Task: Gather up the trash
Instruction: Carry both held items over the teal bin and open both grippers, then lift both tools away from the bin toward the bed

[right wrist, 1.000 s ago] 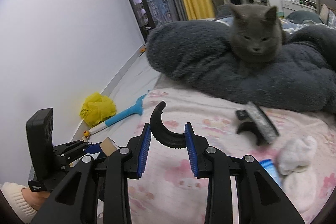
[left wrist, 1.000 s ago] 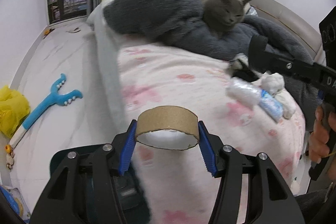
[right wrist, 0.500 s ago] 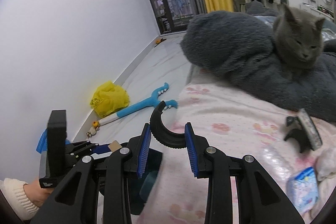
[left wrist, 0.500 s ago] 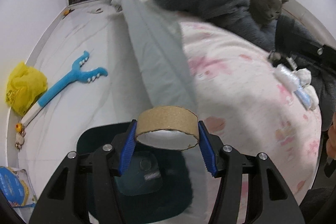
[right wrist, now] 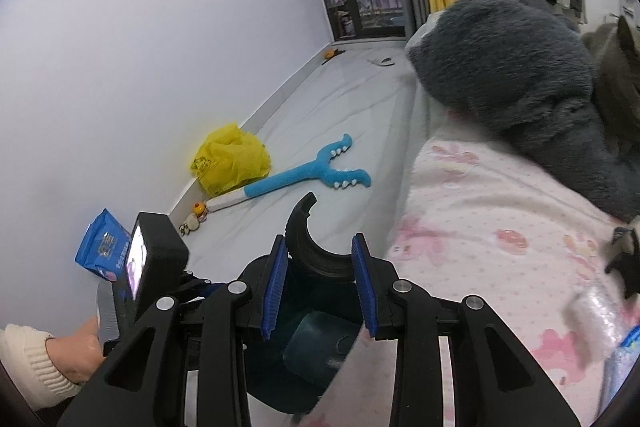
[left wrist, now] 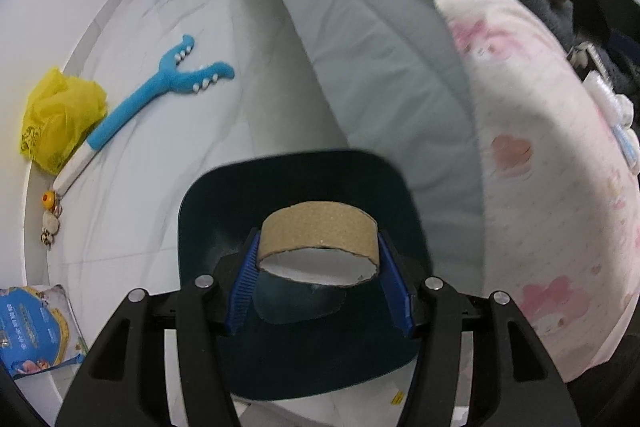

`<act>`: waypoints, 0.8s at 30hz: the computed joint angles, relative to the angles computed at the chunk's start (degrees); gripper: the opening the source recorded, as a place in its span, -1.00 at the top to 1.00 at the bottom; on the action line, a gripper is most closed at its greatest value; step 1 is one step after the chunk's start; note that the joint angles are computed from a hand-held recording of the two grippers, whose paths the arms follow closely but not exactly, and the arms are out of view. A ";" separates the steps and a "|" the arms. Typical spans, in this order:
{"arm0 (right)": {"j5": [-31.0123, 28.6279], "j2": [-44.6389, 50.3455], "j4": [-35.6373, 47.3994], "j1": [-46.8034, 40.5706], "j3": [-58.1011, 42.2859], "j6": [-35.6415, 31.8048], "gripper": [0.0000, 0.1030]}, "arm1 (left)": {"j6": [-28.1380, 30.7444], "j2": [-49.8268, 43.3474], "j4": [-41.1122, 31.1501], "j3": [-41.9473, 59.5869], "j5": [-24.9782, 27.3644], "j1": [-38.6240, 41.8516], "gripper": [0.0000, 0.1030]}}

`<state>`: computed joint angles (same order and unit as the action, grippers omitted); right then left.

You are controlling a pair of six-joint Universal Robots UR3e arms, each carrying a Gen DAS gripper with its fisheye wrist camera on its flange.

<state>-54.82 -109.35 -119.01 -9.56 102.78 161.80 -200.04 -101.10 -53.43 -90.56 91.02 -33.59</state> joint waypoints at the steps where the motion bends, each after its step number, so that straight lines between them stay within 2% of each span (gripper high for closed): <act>1: -0.68 0.69 -0.69 1.15 -0.13 0.54 0.35 | 0.20 0.11 -0.61 -0.36 -0.13 0.23 -0.15; 15: -5.70 7.68 -6.14 10.30 -2.14 5.71 0.35 | 3.27 4.62 -4.96 -8.78 -1.62 3.66 -0.17; 24: -9.65 13.27 -8.49 16.44 -4.72 8.80 0.35 | 5.16 10.29 -5.42 -14.09 -2.60 7.00 -0.38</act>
